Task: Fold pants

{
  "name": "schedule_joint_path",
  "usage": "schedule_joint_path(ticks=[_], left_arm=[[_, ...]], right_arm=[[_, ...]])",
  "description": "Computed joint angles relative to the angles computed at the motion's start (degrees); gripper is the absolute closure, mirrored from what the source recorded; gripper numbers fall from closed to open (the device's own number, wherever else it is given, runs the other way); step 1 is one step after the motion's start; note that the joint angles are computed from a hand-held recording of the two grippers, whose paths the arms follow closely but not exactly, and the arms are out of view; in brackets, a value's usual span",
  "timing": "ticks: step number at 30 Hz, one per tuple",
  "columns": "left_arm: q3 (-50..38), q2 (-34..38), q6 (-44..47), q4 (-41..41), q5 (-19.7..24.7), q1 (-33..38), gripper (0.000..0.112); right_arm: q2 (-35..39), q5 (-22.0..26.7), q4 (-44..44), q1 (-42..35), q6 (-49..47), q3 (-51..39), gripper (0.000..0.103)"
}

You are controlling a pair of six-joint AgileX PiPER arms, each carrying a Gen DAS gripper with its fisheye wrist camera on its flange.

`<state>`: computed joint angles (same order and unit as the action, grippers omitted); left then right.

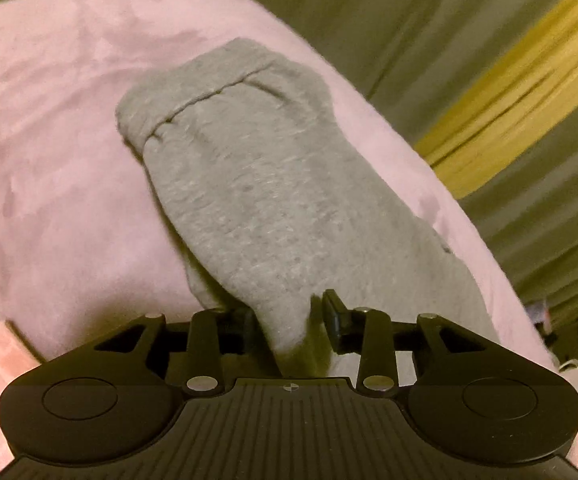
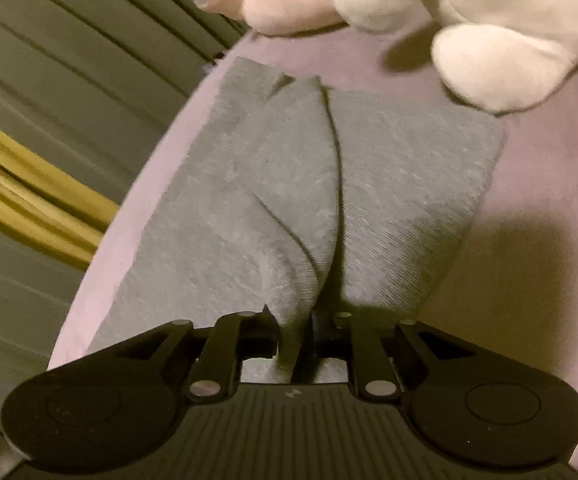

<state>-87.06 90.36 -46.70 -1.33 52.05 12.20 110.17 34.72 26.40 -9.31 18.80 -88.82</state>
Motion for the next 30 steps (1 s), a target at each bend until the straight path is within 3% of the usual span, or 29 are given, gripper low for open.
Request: schedule_joint_path(ticks=[3,6,8,10,12,15,18,20,22,25,27,30], left_arm=[[0.3,-1.9,-2.5,1.8,0.3,0.7,0.072],[-2.8,0.3,-2.9,6.2,2.7,1.0,0.071],[-5.9,2.0,-1.6,6.2,4.2,2.7,0.072],[-7.2,2.8,-1.5,6.8,4.2,3.2,0.075],[-9.5,4.2,-1.4,10.1,5.6,2.2,0.09],[-12.1,6.9,-0.4,14.1,6.9,0.7,0.092],[-11.2,6.2,-4.5,17.9,8.9,-0.8,0.07],[-9.5,4.2,-9.1,23.2,10.2,-3.3,0.045],[-7.2,2.0,-13.9,30.1,11.4,-6.8,0.032],[-2.4,-2.2,-20.2,37.1,11.2,-12.1,0.02],[0.7,-4.4,-24.4,40.5,10.5,-16.0,0.017],[5.3,-6.2,-28.3,44.7,8.5,-20.7,0.016]], right_arm=[[2.1,2.5,-2.5,0.0,0.4,-4.1,0.081],[3.5,2.9,-14.4,3.1,6.0,-8.4,0.051],[4.4,5.0,-25.9,5.9,10.3,-12.0,0.045],[7.7,9.4,-37.3,8.9,12.9,-18.3,0.045],[10.5,12.5,-46.0,11.5,14.1,-22.6,0.045],[13.2,12.7,-47.6,11.9,12.0,-26.0,0.046],[16.2,14.8,-53.6,13.5,11.9,-29.8,0.046],[17.0,14.6,-57.2,14.2,10.8,-29.9,0.046],[17.8,13.8,-61.0,15.2,10.2,-29.4,0.05],[20.1,13.4,-62.6,15.3,7.9,-32.1,0.09],[19.9,12.4,-60.5,14.4,8.5,-32.8,0.096],[12.9,4.6,-59.2,11.1,20.5,-23.9,0.099]])
